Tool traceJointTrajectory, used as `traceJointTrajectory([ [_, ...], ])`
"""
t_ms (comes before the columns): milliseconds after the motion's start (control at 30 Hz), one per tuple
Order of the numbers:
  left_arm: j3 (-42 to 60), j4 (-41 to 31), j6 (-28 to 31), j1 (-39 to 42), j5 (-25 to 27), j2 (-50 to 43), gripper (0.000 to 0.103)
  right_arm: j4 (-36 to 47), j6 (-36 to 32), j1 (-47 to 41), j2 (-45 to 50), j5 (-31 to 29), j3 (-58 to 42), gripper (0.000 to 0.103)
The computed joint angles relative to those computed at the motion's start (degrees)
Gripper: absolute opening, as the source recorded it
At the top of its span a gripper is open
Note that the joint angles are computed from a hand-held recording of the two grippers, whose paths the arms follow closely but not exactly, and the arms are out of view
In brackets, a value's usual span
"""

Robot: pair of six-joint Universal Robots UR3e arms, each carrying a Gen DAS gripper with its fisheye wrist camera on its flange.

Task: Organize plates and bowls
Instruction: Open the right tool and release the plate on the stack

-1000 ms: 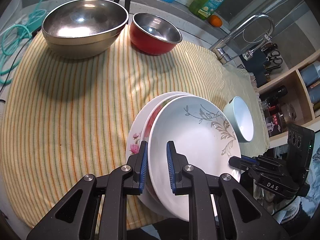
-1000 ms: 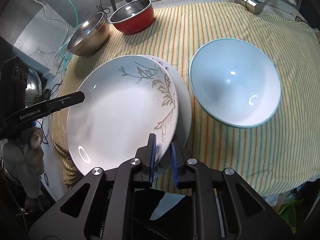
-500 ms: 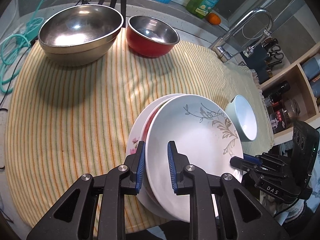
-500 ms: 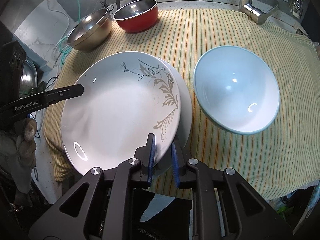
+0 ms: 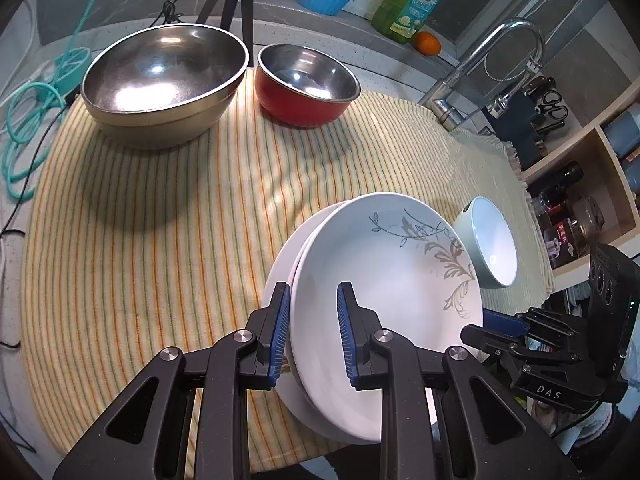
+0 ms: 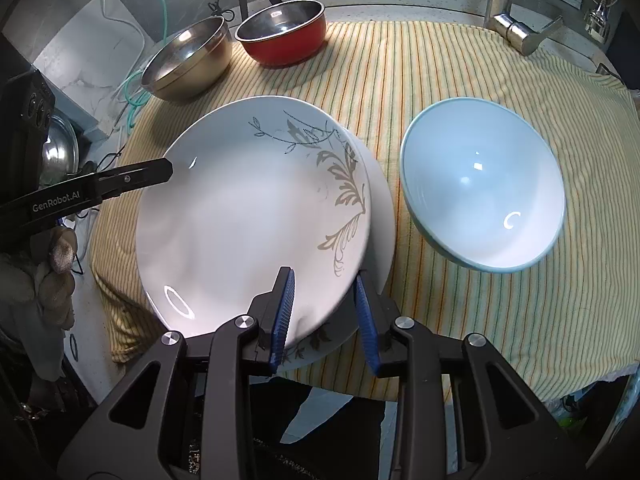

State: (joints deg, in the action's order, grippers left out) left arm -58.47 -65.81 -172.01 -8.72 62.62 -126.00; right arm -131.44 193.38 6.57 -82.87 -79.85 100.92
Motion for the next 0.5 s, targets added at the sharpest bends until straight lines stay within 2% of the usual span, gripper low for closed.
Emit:
traceJointTrajectory([
  [267, 2.1, -0.1, -0.7, 1.6, -1.5, -0.3, 0.020, 0.5, 0.2, -1.9, -3.5, 1.5, 0.7, 0.032],
  [500, 5.3, 0.4, -3.1, 4.0, -2.7, -2.0, 0.020, -2.2, 2.8, -4.3, -5.2, 5.7, -0.5, 0.033],
])
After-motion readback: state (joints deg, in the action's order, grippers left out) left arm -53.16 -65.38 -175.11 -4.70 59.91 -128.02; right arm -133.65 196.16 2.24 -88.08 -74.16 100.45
